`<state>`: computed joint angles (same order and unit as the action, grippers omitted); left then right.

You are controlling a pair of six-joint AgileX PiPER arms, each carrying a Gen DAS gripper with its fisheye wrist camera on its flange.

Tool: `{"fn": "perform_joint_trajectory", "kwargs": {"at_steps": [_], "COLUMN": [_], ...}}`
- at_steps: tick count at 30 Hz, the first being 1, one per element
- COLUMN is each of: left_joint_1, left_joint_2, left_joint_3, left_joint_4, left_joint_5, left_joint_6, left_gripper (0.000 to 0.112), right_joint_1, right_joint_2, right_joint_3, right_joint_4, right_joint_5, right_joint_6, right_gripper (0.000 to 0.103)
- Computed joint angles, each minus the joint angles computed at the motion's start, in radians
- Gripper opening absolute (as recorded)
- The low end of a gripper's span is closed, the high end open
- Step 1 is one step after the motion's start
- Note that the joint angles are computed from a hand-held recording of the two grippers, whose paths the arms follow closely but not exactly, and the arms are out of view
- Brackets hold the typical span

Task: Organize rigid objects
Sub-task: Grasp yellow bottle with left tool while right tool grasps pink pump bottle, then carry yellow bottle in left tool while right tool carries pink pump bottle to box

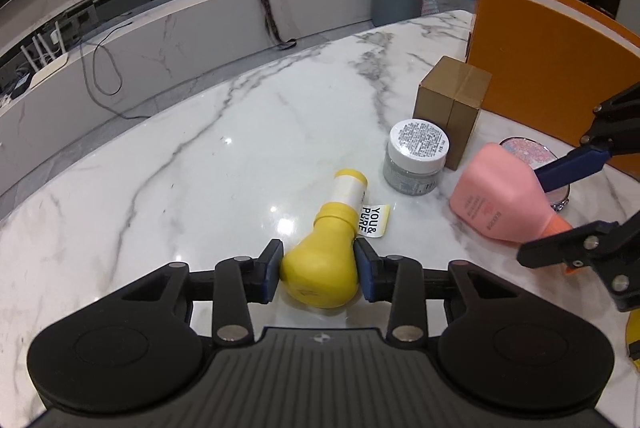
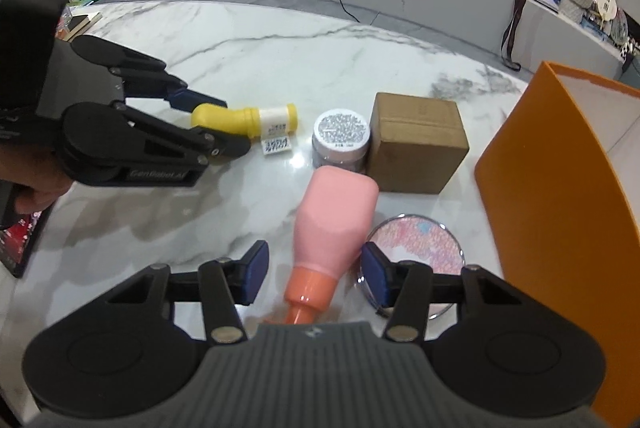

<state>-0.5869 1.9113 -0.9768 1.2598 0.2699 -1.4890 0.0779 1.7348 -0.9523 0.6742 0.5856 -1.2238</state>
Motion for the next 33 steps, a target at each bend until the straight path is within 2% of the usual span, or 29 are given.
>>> {"fn": "perform_joint_trajectory", "kwargs": {"at_steps": [6,10,12,14,21,33], "left_joint_1": [-0.076,-0.087,-0.094,-0.103,-0.092,-0.105], "left_joint_2": [-0.003,-0.007,-0.009,-0.016,-0.083,-0.138], "left_joint_3": [-0.025,-0.023,-0.025,-0.022,0.041,0.037], "left_joint_4": [-0.148,-0.167,-0.182,-0.186,-0.158,-0.197], "left_joint_5": [0.146,0.178,0.199,0.223,0.207,0.265], "left_joint_6": [0.057,0.004,-0.006,-0.007,-0.070,-0.041], "left_gripper": [0.043,0.043,0.043,0.043,0.043,0.043], "right_joint_1": [0.017,0.024,0.031,0.038,0.039,0.037], "right_joint_2": [0.026,0.027,0.028,0.031,0.049,-0.001], "right_joint_3": [0.016,0.035,0.049,0.056,0.012,0.012], "right_joint_4": [0.039,0.105,0.152,0.187,0.112,0.132], "right_joint_5": [-0.066,-0.105,-0.135,-0.163,-0.125,-0.066], "right_joint_6": [-0.049,-0.118,-0.167,-0.210,-0.119,-0.110], "right_gripper": [0.050,0.050,0.043,0.043,0.043,0.043]}}
